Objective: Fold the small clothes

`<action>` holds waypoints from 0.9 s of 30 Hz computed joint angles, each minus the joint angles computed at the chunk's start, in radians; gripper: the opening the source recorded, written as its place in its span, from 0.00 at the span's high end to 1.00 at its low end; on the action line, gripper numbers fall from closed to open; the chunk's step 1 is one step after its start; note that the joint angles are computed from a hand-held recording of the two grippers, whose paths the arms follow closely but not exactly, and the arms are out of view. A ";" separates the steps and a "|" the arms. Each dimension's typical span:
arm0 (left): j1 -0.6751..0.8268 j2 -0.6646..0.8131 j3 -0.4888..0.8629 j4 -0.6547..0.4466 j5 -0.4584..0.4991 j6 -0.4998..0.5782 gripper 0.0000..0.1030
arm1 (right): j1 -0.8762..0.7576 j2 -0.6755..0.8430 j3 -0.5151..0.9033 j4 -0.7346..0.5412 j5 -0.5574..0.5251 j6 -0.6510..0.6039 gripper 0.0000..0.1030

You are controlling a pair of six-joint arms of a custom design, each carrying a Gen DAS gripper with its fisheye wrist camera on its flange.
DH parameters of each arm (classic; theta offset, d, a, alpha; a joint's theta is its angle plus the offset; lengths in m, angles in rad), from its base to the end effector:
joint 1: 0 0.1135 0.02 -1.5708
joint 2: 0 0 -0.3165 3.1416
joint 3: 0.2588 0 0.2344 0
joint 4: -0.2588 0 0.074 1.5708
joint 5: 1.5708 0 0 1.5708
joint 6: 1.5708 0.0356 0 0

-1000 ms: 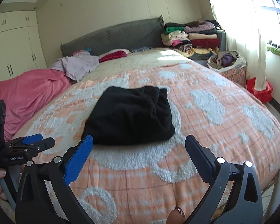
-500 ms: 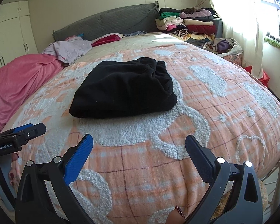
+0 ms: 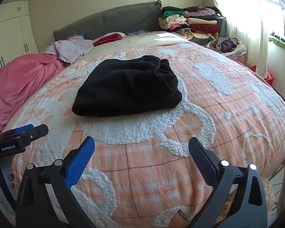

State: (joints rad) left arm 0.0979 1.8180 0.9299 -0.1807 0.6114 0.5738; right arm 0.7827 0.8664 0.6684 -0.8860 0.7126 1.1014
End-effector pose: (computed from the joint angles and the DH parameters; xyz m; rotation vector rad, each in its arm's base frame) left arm 0.3370 0.0126 0.1920 0.7633 2.3135 -0.5183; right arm 0.0846 0.0514 0.2797 0.5733 2.2312 -0.0414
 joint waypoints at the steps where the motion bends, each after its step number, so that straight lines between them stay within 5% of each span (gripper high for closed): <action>1: 0.001 0.000 0.002 -0.005 0.003 0.002 0.09 | 0.010 0.001 0.000 -0.006 0.005 0.013 0.04; 27: 0.005 -0.015 -0.004 -0.008 0.002 0.011 0.09 | 0.034 0.000 0.015 -0.049 0.025 0.062 0.04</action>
State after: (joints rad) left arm 0.1031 1.8035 0.9262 -0.1890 0.6132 0.5843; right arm 0.8167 0.8666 0.6838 -0.9352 0.7374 1.1633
